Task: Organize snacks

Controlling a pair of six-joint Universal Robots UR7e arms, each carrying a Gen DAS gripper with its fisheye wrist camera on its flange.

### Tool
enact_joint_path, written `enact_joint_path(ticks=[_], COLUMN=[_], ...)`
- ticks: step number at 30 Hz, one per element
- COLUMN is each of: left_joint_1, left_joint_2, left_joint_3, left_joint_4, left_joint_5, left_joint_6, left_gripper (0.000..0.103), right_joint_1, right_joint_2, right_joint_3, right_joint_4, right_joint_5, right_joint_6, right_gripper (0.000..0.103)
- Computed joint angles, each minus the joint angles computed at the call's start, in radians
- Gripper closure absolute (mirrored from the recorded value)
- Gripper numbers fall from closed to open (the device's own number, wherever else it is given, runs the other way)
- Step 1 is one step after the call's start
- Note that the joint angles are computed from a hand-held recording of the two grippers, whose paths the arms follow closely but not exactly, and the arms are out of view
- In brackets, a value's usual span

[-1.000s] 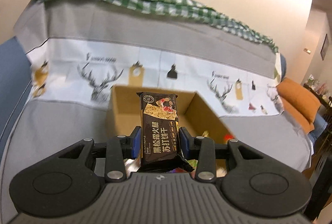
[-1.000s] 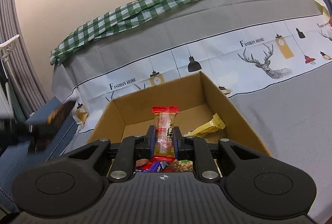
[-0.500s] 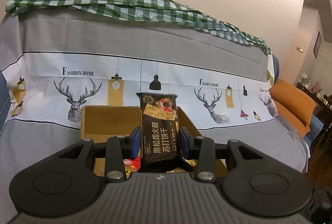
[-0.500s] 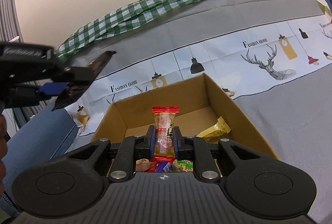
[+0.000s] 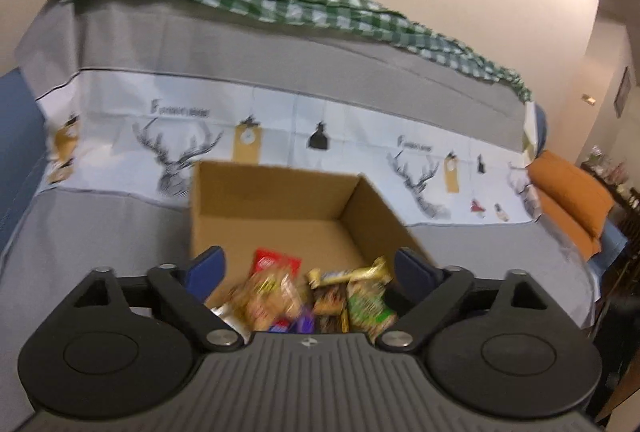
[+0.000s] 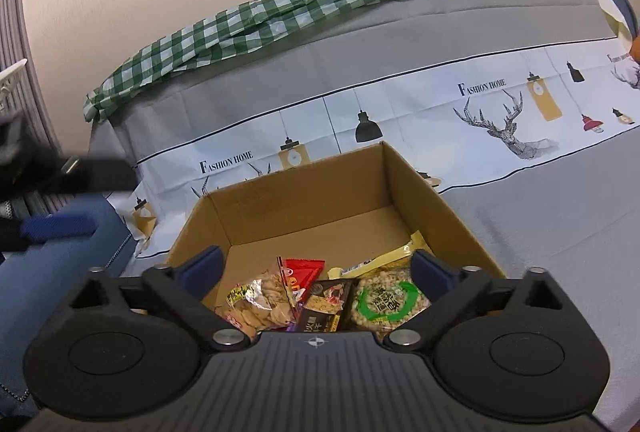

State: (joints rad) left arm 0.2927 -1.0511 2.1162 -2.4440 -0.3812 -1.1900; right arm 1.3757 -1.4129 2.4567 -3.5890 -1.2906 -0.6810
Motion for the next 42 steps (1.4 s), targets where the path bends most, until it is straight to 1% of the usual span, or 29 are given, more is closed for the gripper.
enact_joint_path(ticks=[1,4,6,8,9,10,12,13,17,20,21,23,25,31,38,42], left_joint_1=[-0.012,-0.047,-0.054,-0.053,-0.05,-0.047,-0.047,-0.046,-0.041,-0.034,-0.032,-0.028,-0.024,-0.019,-0.013,-0.015], left_joint_2=[-0.014,-0.052,-0.071,-0.078,-0.079,-0.083,-0.081,-0.077,-0.055,-0.041,-0.034,-0.026,-0.022,-0.014,-0.001,0.003], left_joint_3=[0.008,0.008,0.01,-0.011,-0.017,-0.016,-0.017,-0.02,-0.031,-0.035,-0.037,-0.041,-0.042,-0.065,-0.087,-0.093], left_joint_4=[0.066,0.337,0.409,0.536,0.565,0.57,0.593,0.602,0.596,0.572,0.564,0.555,0.541,0.603,0.639,0.646], left_joint_5=[0.005,0.006,-0.034,-0.082,-0.106,-0.122,-0.151,-0.157,-0.188,-0.216,-0.223,-0.242,-0.254,-0.261,-0.277,-0.276], left_joint_6=[-0.056,-0.269,-0.339,-0.456,-0.485,-0.496,-0.525,-0.531,-0.512,-0.492,-0.483,-0.465,-0.457,-0.507,-0.52,-0.52], left_gripper=[0.005,0.005,0.005,0.005,0.005,0.005,0.004,0.0,0.0,0.0,0.0,0.0,0.0,0.0,0.0,0.0], right_joint_1=[0.002,0.008,0.022,0.036,0.043,0.053,0.064,0.065,0.047,0.025,0.02,0.026,0.034,0.056,0.053,0.052], right_joint_2=[-0.001,-0.009,-0.019,-0.039,-0.05,-0.068,-0.099,-0.114,-0.186,-0.218,-0.22,-0.206,-0.195,-0.171,-0.167,-0.166], right_joint_3=[0.003,0.009,0.013,0.017,0.019,0.023,0.035,0.042,0.07,0.069,0.065,0.056,0.053,0.054,0.042,0.041], right_joint_4=[-0.004,-0.006,0.0,0.03,0.047,0.068,0.097,0.108,0.146,0.205,0.217,0.225,0.23,0.219,0.24,0.241], right_joint_5=[-0.005,-0.023,-0.069,-0.118,-0.144,-0.183,-0.236,-0.25,-0.268,-0.256,-0.252,-0.269,-0.279,-0.298,-0.304,-0.306], right_joint_6=[-0.002,-0.006,-0.002,0.001,0.004,0.009,0.013,0.014,0.012,0.015,0.023,0.042,0.035,-0.016,0.014,0.015], right_gripper=[0.001,0.001,0.001,0.001,0.001,0.001,0.001,0.001,0.001,0.001,0.001,0.001,0.001,0.001,0.001,0.001])
